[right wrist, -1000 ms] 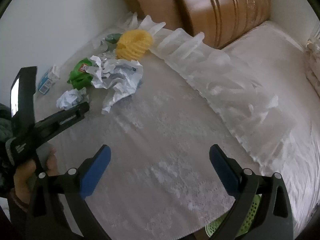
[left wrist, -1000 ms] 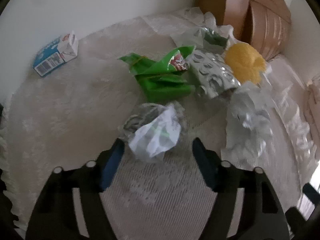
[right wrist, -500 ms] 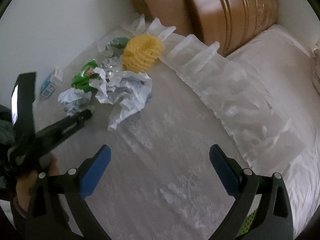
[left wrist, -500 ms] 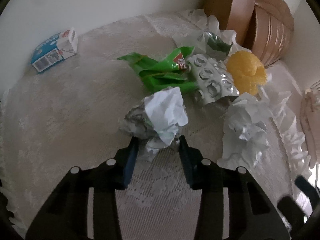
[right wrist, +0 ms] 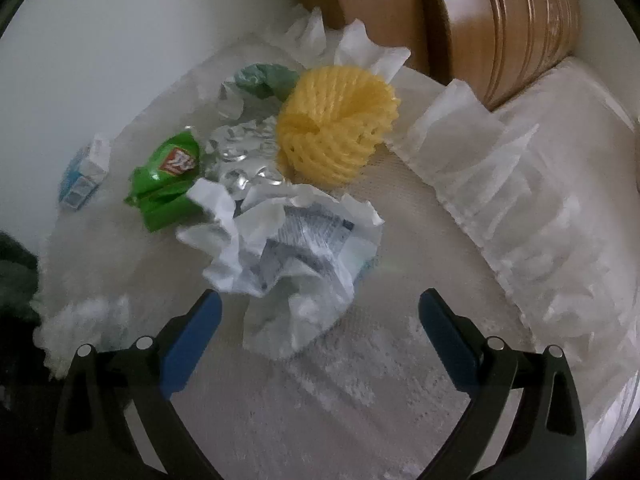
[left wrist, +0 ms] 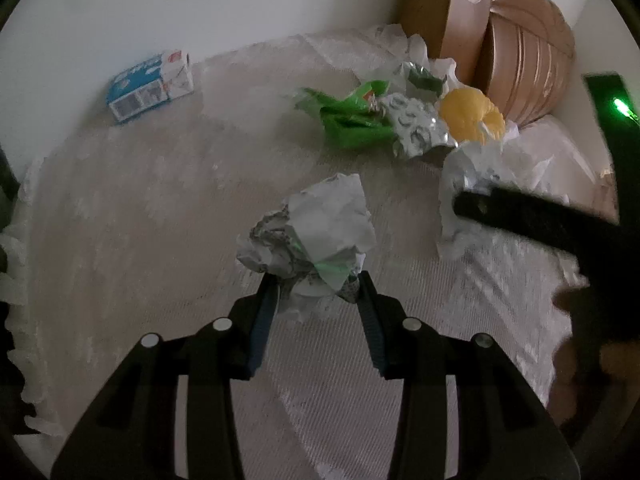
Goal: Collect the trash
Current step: 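Grasp the crumpled white paper with the left gripper while the right grasps the crumpled printed paper, then carry both papers over the green wastebasket and open the left gripper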
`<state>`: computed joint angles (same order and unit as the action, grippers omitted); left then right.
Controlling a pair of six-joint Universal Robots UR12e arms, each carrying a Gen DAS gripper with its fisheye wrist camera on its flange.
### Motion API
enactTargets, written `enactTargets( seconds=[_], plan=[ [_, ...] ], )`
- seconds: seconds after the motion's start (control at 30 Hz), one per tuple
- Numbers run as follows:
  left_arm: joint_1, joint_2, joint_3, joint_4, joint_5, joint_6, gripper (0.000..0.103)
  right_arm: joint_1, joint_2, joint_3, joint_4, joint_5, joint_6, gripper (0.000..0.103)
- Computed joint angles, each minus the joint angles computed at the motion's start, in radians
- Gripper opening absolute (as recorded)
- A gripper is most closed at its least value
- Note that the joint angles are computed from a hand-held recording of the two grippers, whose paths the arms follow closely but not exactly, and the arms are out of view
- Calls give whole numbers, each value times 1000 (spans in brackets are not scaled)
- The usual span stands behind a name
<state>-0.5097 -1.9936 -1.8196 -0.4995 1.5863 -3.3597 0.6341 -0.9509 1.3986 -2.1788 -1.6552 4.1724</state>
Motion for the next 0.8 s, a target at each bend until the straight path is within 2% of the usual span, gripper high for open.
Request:
enactTargets(
  seconds=[0.03,0.13,0.17,0.27,0.33,0.53,0.63,0.8],
  plan=[
    [1,4,-7,2,1,3,40,0,4,-5,5,1,0,97],
    [4,18,-28,2,-5,14,40,-1,17,-24,20,5,-19,74],
    [6,22,-34,3,-9,14,40,-1,16,-22,10,11,-25,63],
    [9,34,-52,8,-14,23,40,-3,10,-6,-21,35,-27,41],
    [11,42,-62,6,-23,28,40,-2,-3,20,-62,55,-9,33],
    [8,69,-95,19,-47,68,40,16,-39,67,-106,46,46,33],
    [4,84,-109,21,-60,92,40,32,-78,105,-119,24,63,33],
    [-11,114,-143,40,-79,144,40,63,-150,163,-89,-26,80,33]
  ],
)
